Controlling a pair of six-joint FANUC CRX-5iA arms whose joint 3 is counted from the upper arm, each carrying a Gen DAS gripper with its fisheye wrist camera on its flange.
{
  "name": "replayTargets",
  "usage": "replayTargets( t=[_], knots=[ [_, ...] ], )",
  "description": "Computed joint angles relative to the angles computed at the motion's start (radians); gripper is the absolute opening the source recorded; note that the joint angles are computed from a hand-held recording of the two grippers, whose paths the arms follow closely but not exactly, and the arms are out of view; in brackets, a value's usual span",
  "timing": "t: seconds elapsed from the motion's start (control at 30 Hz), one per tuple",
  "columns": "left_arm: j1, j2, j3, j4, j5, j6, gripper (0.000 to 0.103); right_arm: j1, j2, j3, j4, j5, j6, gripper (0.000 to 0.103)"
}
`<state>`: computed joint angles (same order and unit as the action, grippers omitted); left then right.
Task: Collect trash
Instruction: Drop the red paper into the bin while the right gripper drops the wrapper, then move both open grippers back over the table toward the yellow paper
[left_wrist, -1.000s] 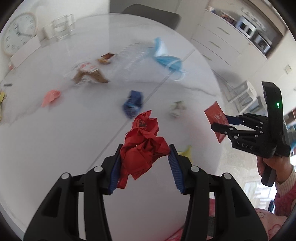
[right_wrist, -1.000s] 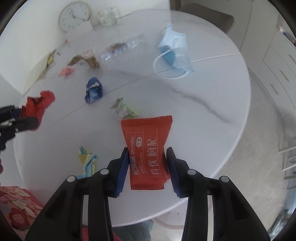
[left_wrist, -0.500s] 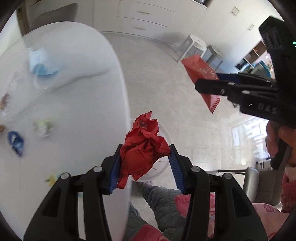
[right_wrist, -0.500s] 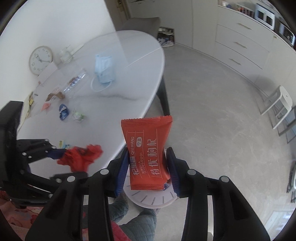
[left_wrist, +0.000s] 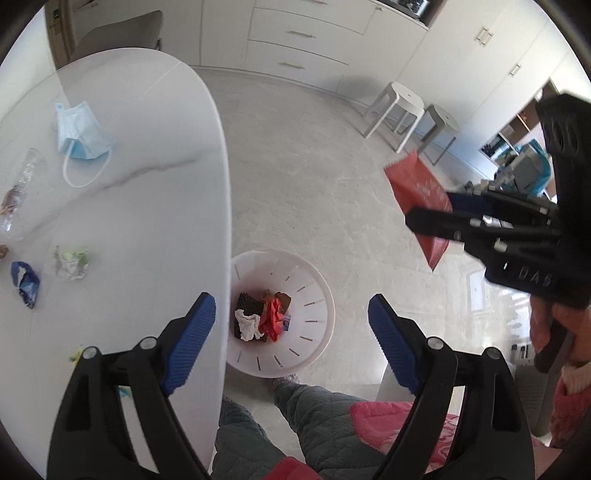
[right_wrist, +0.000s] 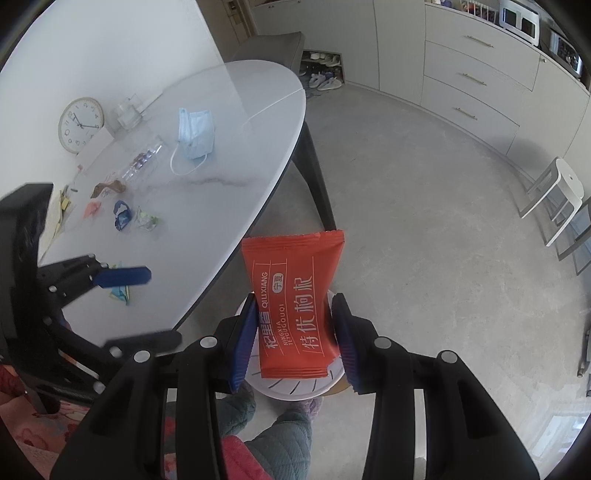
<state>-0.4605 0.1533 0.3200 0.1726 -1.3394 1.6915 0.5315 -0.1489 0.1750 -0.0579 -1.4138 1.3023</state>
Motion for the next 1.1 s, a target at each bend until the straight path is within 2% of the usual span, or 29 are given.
replayTargets(
  t=[0.07, 0.17, 0.47, 0.5, 0.53, 0.6, 0.63, 0.8, 1.1],
  knots=[
    [0.011, -0.024, 0.0, -0.016, 0.003, 0.028, 0.082, 0.006, 0.0, -0.004, -0.007, -0.001, 0.007, 0.042],
    [0.007, -0.067, 0.013, -0.094, -0.007, 0.091, 0.091, 0.017, -0.003, -0.015, -0.017, -0.006, 0.012, 0.043],
    [0.092, -0.196, -0.053, -0.155, -0.055, 0.16, 0.092, 0.055, -0.008, -0.044, -0.055, -0.031, 0.02, 0.045],
    [0.1, -0.207, -0.061, -0.162, -0.06, 0.164, 0.092, 0.063, -0.006, -0.047, -0.054, -0.036, 0.018, 0.055],
    [0.111, -0.22, -0.075, -0.163, -0.065, 0.165, 0.092, 0.071, -0.004, -0.05, -0.047, -0.039, 0.012, 0.074],
    [0.128, -0.247, -0.107, -0.171, -0.074, 0.175, 0.092, 0.112, -0.01, -0.075, 0.009, -0.03, -0.018, 0.091],
    [0.143, -0.262, -0.124, -0.169, -0.079, 0.177, 0.092, 0.125, -0.012, -0.083, 0.028, -0.025, -0.029, 0.096],
    [0.179, -0.299, -0.169, -0.17, -0.103, 0.196, 0.092, 0.132, 0.006, -0.071, 0.034, -0.029, -0.057, 0.099],
    [0.173, -0.308, -0.199, -0.183, -0.114, 0.214, 0.092, 0.148, 0.023, -0.04, 0.058, -0.011, -0.048, 0.1]
  ],
)
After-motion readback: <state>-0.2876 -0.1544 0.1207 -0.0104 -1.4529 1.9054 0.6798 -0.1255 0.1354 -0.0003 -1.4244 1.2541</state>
